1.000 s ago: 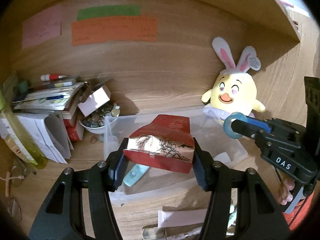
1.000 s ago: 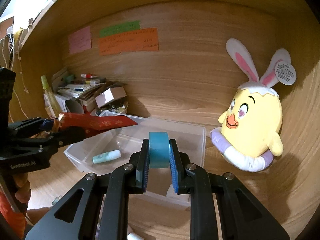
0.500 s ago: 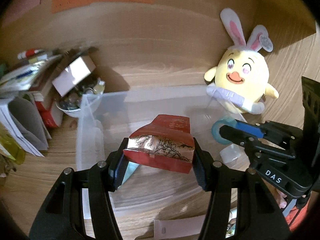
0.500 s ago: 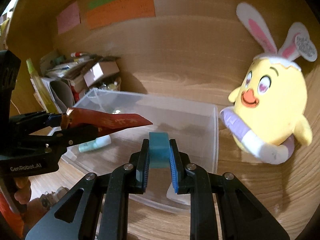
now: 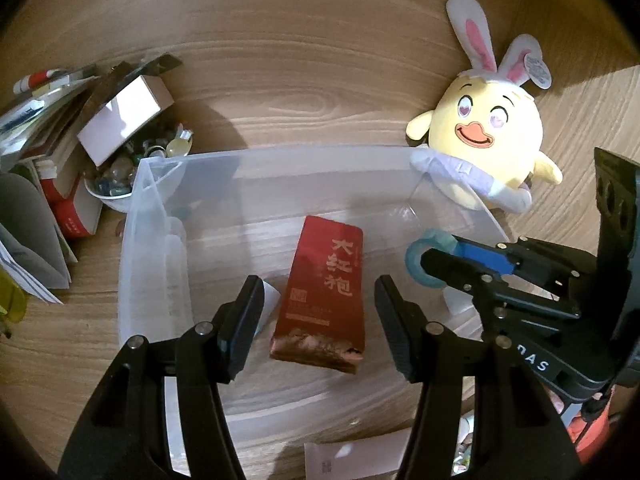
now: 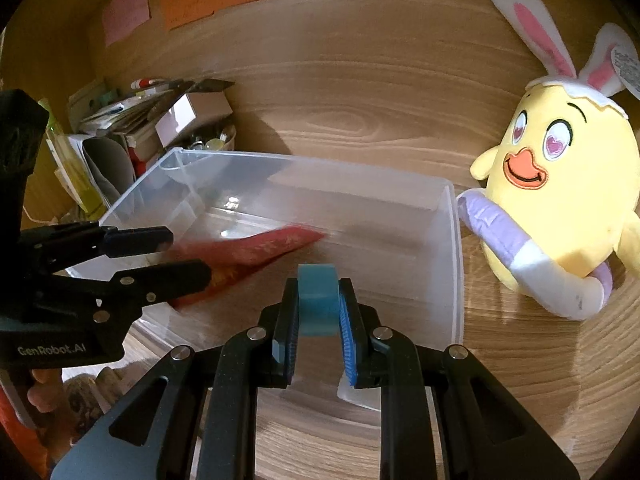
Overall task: Organize objects
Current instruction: 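Carry the red packet and blue tape into the clear box and release both, then grasp the pink keychain with the left gripper while the right grasps the dark green bottle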
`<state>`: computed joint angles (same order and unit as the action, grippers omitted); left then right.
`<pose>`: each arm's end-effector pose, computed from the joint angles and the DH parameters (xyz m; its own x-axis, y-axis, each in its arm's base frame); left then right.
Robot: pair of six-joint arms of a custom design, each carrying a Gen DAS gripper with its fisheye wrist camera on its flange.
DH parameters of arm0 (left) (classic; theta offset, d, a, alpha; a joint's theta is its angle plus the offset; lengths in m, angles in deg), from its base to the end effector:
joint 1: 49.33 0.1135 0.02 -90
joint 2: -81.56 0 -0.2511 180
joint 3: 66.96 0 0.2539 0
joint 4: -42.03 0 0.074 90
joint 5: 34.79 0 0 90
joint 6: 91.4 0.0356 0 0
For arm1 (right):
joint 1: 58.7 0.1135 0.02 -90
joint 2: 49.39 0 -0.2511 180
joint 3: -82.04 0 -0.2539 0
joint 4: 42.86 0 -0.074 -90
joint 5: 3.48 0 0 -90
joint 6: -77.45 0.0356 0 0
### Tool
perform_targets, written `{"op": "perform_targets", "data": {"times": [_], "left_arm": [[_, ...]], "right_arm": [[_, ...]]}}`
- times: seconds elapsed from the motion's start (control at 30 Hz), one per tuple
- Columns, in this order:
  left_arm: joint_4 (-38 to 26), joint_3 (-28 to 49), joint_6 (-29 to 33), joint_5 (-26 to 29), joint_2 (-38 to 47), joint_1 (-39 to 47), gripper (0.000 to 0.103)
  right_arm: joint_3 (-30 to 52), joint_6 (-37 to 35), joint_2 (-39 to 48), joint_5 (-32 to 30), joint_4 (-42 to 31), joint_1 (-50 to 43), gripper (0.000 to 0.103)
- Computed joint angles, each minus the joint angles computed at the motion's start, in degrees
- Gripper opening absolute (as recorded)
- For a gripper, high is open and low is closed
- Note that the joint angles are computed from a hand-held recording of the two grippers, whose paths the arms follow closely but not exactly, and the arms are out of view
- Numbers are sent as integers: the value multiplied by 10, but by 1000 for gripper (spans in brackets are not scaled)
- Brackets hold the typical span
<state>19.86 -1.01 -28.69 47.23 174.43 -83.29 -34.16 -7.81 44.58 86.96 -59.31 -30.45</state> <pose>0.2769 -0.1805 0.1668 -0.7761 -0.0247 -0.6301 0.1372 0.9687 -0.2070 0.2927 0.1570 0.1567 -0.6768 -0.2698 -0.6849 -0.4142 0.9088 0.0512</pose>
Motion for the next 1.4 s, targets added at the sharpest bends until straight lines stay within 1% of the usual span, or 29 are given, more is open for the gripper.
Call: {"op": "perform_targets", "data": {"times": [0.17, 0.23, 0.3, 0.37, 0.43, 0.47, 0.5, 0.53, 0.57, 0.67, 0.7, 0.73, 0.77, 0.83, 0.9, 1.0, 1.07, 1.1, 1.2, 1.4], "left_arm": [[-5, -6, 1, -15, -12, -9, 60], [-9, -8, -3, -25, -21, -15, 67], [-17, -11, -8, -42, -34, -23, 69], [-25, -15, -9, -58, -48, -31, 69], [-34, -19, -12, -71, -63, -38, 70], [-38, -23, -14, -77, -74, -42, 71], [-42, -26, -17, -83, -82, -45, 77], [-45, -32, -20, -95, -95, -51, 82], [-47, -37, -20, -104, -104, -55, 83], [-60, -49, -22, -133, -131, -70, 83], [-64, -55, -24, -137, -142, -74, 85], [-68, -62, -27, -140, -154, -77, 90], [-71, -66, -30, -144, -161, -80, 92], [-77, -79, -39, -164, -181, -93, 94], [-95, -87, -49, -195, -197, -111, 94], [-119, -99, -67, -222, -217, -134, 94], [-135, -110, -80, -233, -235, -149, 95], [-145, -115, -88, -242, -244, -158, 95], [-177, -136, -123, -273, -275, -193, 98], [-249, -165, -205, -311, -316, -257, 98]], "right_arm": [[3, -2, 2, 16, -5, 6, 17], [3, -2, -1, 18, -8, 7, 18], [0, -3, -6, 23, -8, 8, 25], [-5, -2, -17, 30, -5, 10, 39], [-13, 1, -32, 40, -2, 11, 48], [-16, 2, -40, 45, -2, 12, 50], [-20, 2, -50, 49, -3, 13, 52], [-23, 3, -58, 51, -4, 14, 55], [-28, 4, -68, 54, -4, 15, 59], [-49, 5, -106, 61, -4, 18, 65], [-57, 6, -120, 64, -6, 20, 65], [-65, 6, -134, 67, -9, 23, 67], [-75, 6, -153, 69, -11, 26, 69], [-92, 9, -181, 77, -13, 35, 74], [-111, 11, -216, 90, -17, 47, 75], [-129, 11, -256, 113, -29, 66, 75], [-139, 14, -280, 120, -39, 76, 81], [-146, 17, -295, 124, -43, 81, 82], [-166, 25, -334, 139, -58, 100, 82], [-206, 57, -387, 167, -85, 150, 82]]}}
